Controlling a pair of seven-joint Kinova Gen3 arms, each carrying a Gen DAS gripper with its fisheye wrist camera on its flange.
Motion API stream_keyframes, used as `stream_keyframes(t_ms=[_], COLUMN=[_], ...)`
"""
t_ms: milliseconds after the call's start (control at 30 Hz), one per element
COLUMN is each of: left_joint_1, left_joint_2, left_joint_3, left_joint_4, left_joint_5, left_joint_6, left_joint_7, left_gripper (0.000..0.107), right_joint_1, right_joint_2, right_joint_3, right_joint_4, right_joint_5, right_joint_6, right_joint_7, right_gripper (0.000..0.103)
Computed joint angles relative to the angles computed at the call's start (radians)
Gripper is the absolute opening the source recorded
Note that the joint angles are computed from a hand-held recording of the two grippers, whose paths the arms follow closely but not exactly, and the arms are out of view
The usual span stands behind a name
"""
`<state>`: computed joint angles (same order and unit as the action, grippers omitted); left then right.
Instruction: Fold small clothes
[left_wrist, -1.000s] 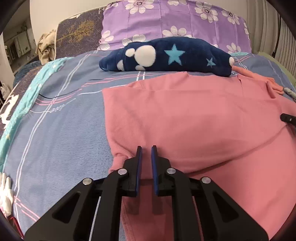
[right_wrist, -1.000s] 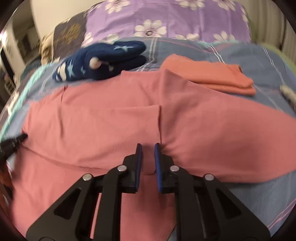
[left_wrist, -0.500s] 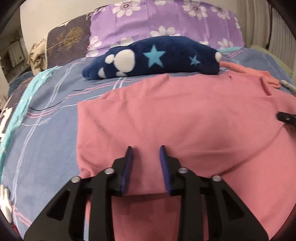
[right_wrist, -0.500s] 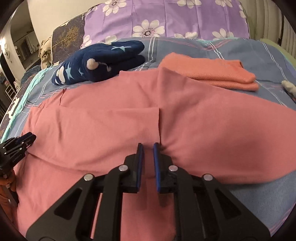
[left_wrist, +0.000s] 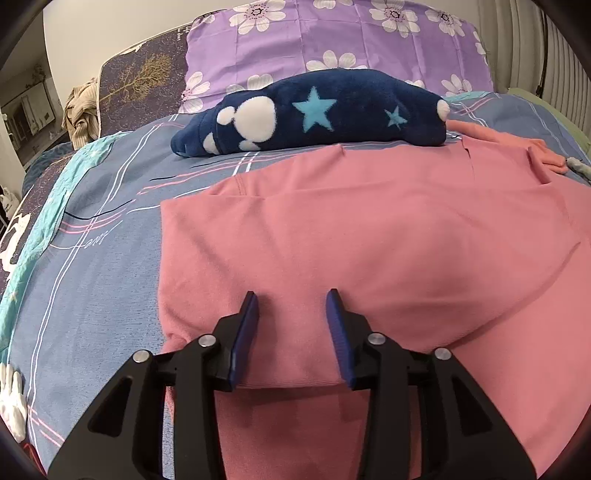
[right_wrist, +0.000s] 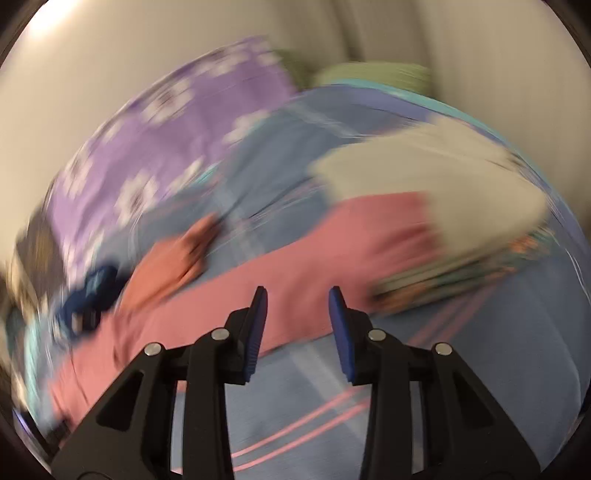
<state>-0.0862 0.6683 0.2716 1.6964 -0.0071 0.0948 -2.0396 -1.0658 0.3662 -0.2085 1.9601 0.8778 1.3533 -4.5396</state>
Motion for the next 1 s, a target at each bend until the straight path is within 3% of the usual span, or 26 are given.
stream_keyframes(t_ms=[100,200,333,367,400,433,500,567,667,733,867,1000], left_joint_1=[0.010,0.019,-0.002,-0.008,-0.017,-0.020,-0.021,-0.021,-0.028,-0.042,-0.075,-0.089], left_joint_2=[-0.002,-0.003,0.001,0.003,0.004,0.005,0.006,0.006,0.008,0.010,0.017,0.022], left_joint_3=[-0.013,-0.026,-0.006,0.000,0.010,0.013,0.014,0.014,0.022,0.038,0.074,0.089], left_joint_4=[0.000,0.000,-0.007,-0.009,-0.011,-0.012,-0.014,-0.013,-0.014,-0.016,-0.021,-0.025], left_joint_5=[0.003,0.003,0.007,0.008,0.010,0.011,0.014,0.016,0.019,0.023,0.033,0.045], left_joint_6=[-0.003,-0.005,0.005,0.009,0.013,0.015,0.016,0.015,0.018,0.022,0.032,0.041], left_joint_7=[0.006,0.014,0.017,0.015,0.012,0.010,0.007,0.005,0.001,-0.006,-0.024,-0.042], left_gripper=[0.045,0.048,0.053,0.053,0.054,0.054,0.054,0.054,0.054,0.055,0.056,0.057], right_joint_1=[-0.068,0.017,0.060,0.063,0.063,0.065,0.026,0.020,0.121,0.164,0.056,0.030], right_joint_2=[-0.057,-0.064,-0.041,-0.040,-0.041,-0.039,-0.032,-0.006,0.019,0.035,-0.008,0.003], right_joint_3=[0.073,0.003,-0.013,-0.012,-0.014,-0.013,0.019,0.033,-0.063,-0.082,0.024,0.019], right_joint_4=[0.109,0.149,0.145,0.146,0.145,0.134,0.101,0.030,-0.062,-0.116,-0.054,-0.056], right_joint_5=[-0.035,-0.008,0.002,0.001,-0.002,-0.009,-0.035,-0.060,-0.068,-0.105,-0.052,0.000], right_joint_6=[-0.064,-0.114,-0.138,-0.137,-0.133,-0.118,-0.073,0.003,0.088,0.111,0.032,0.049], right_joint_7=[-0.116,-0.154,-0.160,-0.148,-0.130,-0.108,-0.074,0.007,0.129,0.193,0.146,0.135], right_gripper=[0.034,0.046,0.046,0.041,0.024,0.013,0.008,0.007,0.002,0.002,0.002,0.002])
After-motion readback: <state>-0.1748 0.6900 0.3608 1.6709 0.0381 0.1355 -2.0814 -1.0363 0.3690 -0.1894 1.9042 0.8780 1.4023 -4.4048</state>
